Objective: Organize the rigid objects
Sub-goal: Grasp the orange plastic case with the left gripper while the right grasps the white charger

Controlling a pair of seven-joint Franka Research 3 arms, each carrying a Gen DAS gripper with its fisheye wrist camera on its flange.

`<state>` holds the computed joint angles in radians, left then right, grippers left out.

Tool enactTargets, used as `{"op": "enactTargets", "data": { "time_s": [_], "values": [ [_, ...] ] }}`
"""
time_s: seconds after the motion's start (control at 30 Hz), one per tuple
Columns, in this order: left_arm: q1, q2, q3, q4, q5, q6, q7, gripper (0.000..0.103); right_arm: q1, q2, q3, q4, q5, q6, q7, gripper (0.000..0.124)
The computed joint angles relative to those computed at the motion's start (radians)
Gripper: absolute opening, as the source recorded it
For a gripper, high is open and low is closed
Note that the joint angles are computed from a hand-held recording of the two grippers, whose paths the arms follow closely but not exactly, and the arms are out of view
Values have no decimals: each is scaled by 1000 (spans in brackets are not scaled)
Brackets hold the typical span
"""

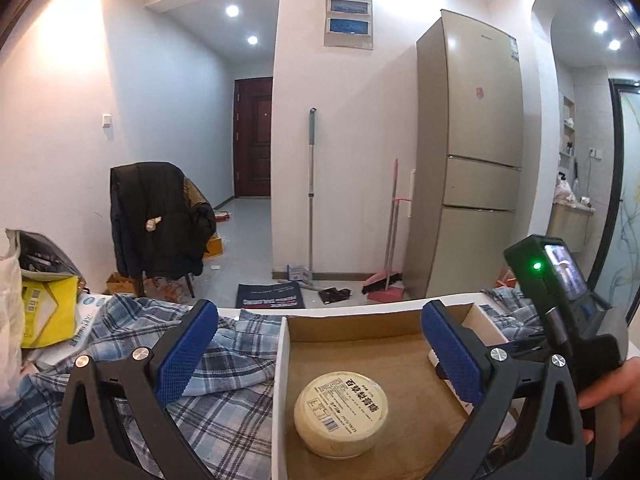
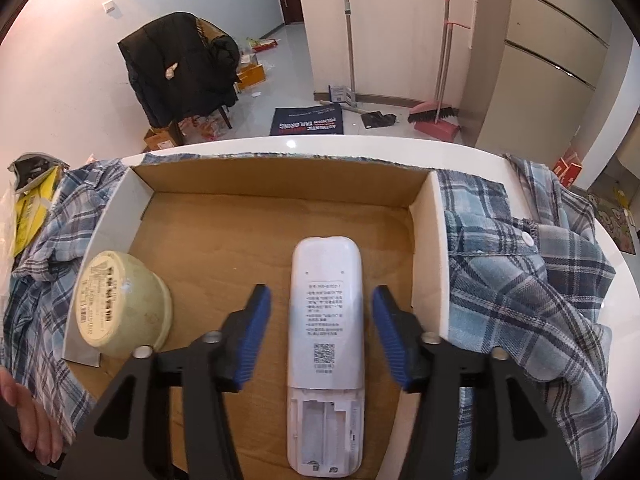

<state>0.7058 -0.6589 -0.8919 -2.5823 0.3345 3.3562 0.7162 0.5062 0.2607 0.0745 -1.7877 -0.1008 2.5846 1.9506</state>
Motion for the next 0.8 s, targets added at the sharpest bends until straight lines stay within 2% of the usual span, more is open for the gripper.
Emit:
{"op": "enactTargets", "data": {
  "time_s": [0.07, 0.23, 0.33, 0.4, 0.47, 0.53, 0.73, 0.8],
  "values": [
    [4, -23, -3, -9, -10, 16, -9, 103, 1, -13, -1, -8, 3, 3, 13, 62],
    [-68, -73, 75, -17, -26, 13, -12, 103, -16, -101, 12, -67, 34, 61, 14, 64],
    [-157, -99, 153, -5, -2, -73, 4, 103, -21, -180, 11, -131, -29, 115, 64, 83],
    [-237, -118, 221, -15, 24, -111, 3, 103, -30, -238, 16, -183, -116, 136, 135, 88],
    [-320, -144, 285, -38, 44, -139, -1, 103, -53, -296, 32, -236, -181, 148, 184, 88],
    [-368, -177, 315, -54, 61, -174, -16, 103, -79, -357, 53, -296, -193, 165, 191, 89],
    [-571, -268, 419, -102, 95, -346, -51, 103, -154, -557, 126, -489, -166, 218, 218, 93],
    [-629, -288, 448, -121, 109, -370, -57, 103, -156, -620, 136, -550, -120, 233, 198, 94]
  ]
}}
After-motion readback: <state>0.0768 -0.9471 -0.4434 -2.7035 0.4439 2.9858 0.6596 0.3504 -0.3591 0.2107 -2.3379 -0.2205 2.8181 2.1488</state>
